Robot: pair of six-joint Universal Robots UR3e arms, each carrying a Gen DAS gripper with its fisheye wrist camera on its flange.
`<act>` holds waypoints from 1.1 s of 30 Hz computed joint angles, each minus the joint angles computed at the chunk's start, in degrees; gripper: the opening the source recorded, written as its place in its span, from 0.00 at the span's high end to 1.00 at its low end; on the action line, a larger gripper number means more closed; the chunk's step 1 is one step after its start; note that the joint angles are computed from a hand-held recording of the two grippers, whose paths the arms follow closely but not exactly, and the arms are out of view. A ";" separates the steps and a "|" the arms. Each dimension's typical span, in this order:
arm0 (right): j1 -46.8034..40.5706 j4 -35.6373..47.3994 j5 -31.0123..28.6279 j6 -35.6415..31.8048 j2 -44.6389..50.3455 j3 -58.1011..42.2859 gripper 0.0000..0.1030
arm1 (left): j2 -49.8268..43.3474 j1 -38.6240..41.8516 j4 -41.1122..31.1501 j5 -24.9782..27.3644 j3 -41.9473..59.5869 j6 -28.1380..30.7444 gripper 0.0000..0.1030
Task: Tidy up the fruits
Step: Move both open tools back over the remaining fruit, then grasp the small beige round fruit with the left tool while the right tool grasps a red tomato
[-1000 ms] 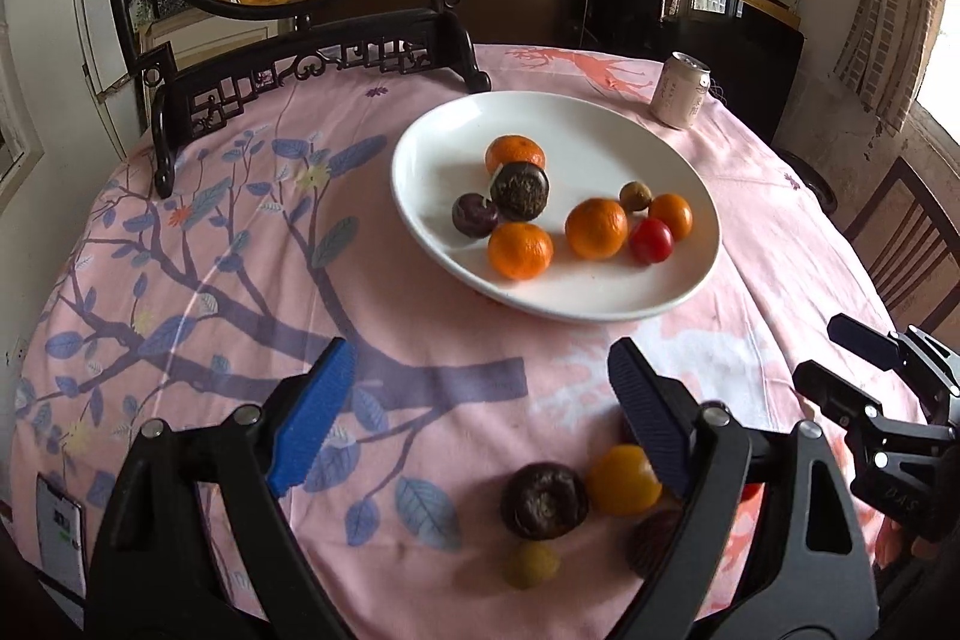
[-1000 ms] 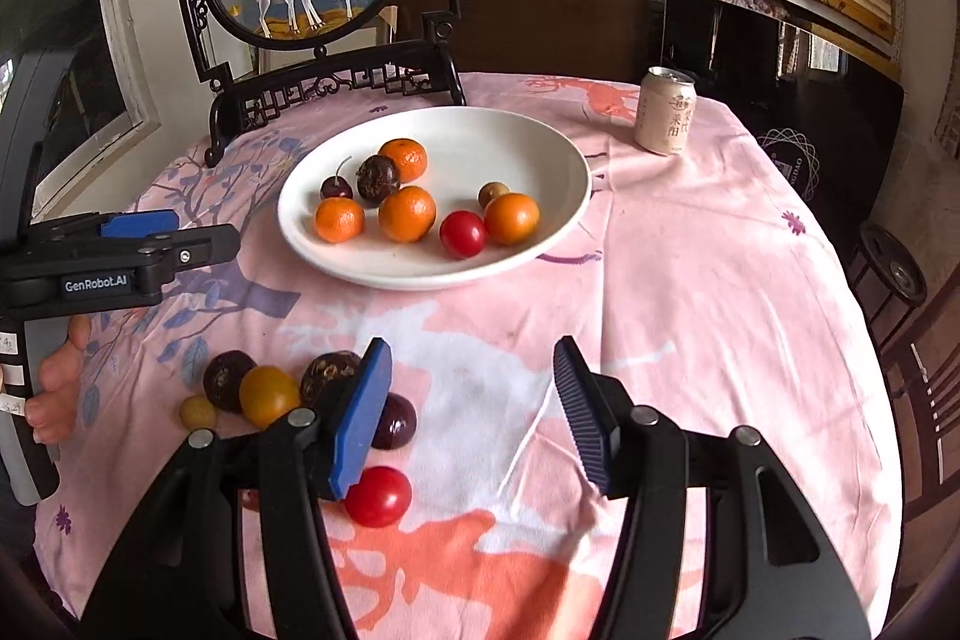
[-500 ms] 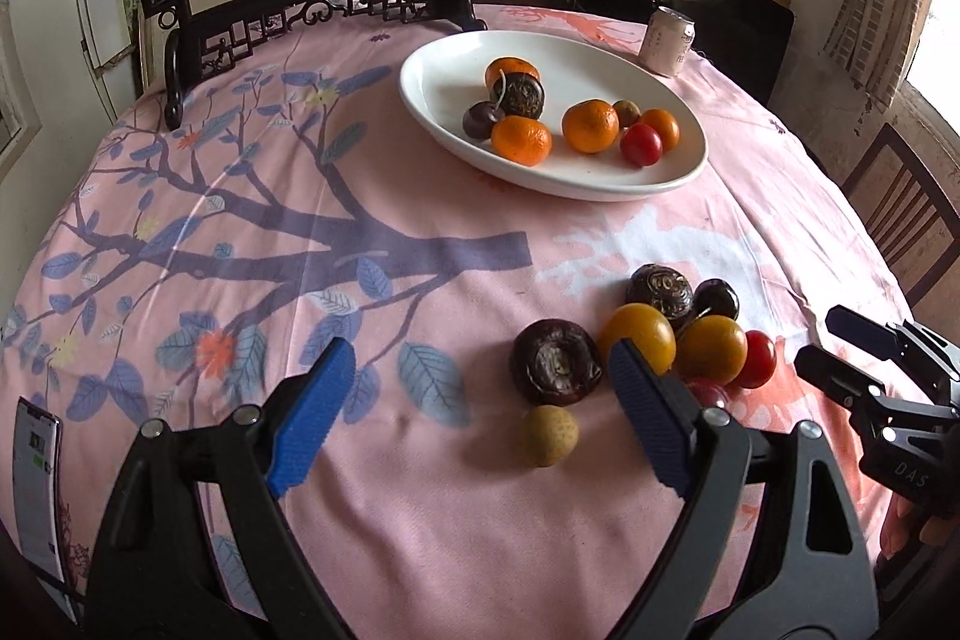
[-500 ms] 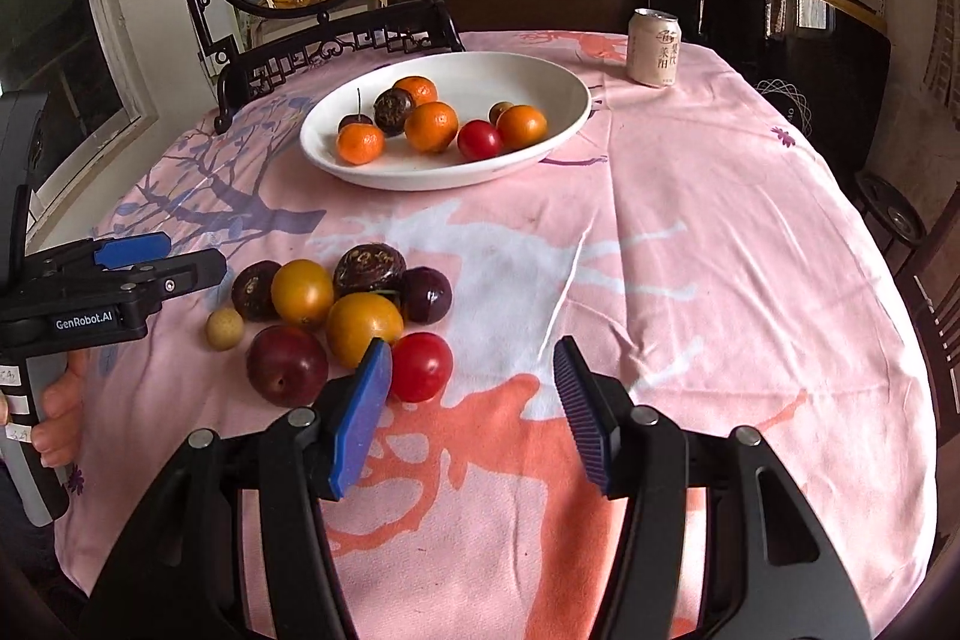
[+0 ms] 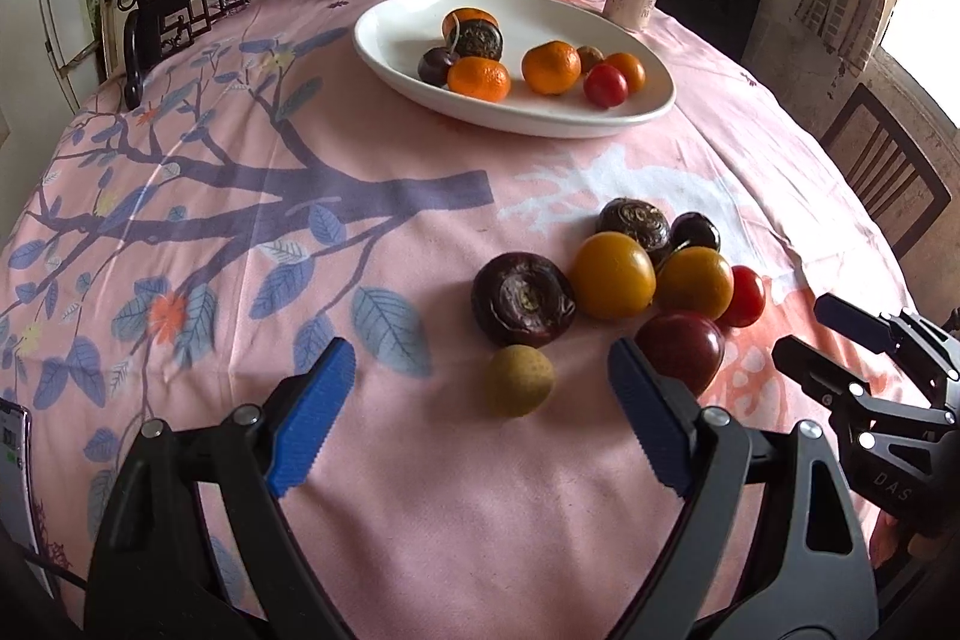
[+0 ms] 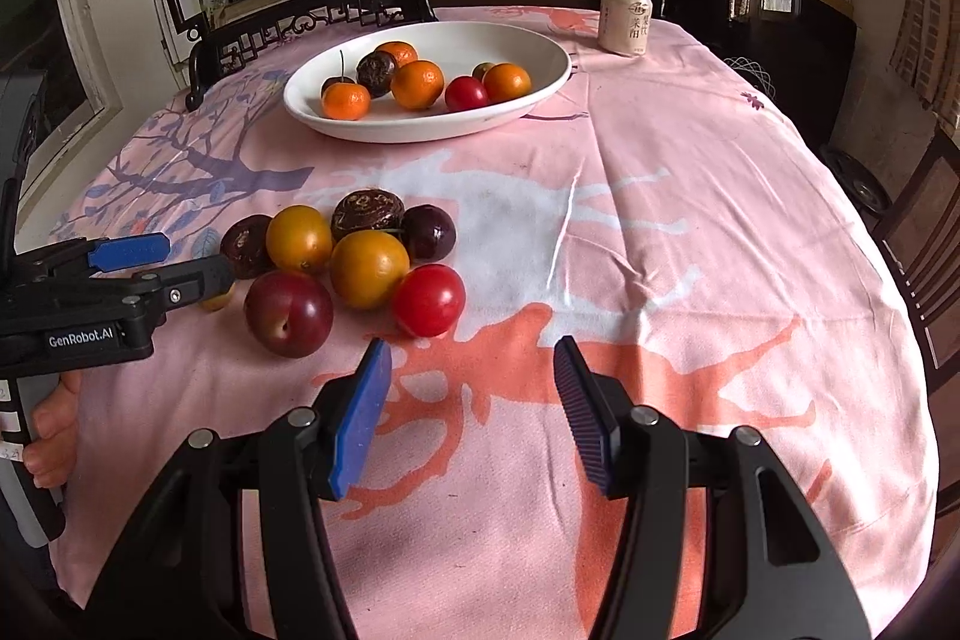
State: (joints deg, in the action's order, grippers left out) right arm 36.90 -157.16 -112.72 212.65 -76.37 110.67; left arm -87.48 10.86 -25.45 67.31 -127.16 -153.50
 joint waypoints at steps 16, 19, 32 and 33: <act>-2.47 5.17 3.81 -6.12 5.67 -7.22 0.45 | -0.07 -1.59 -1.04 1.03 -0.80 1.08 0.22; -3.39 4.46 4.29 -9.47 7.78 -9.23 0.45 | -0.11 -1.97 -1.38 1.24 -0.94 1.58 0.22; -10.64 -6.18 21.23 -14.89 2.53 0.40 0.70 | -0.19 -1.54 -2.40 0.74 -0.62 3.10 0.21; -10.92 -7.35 21.67 -14.56 2.44 1.03 0.70 | -0.11 -1.52 -2.43 0.84 -0.65 3.13 0.21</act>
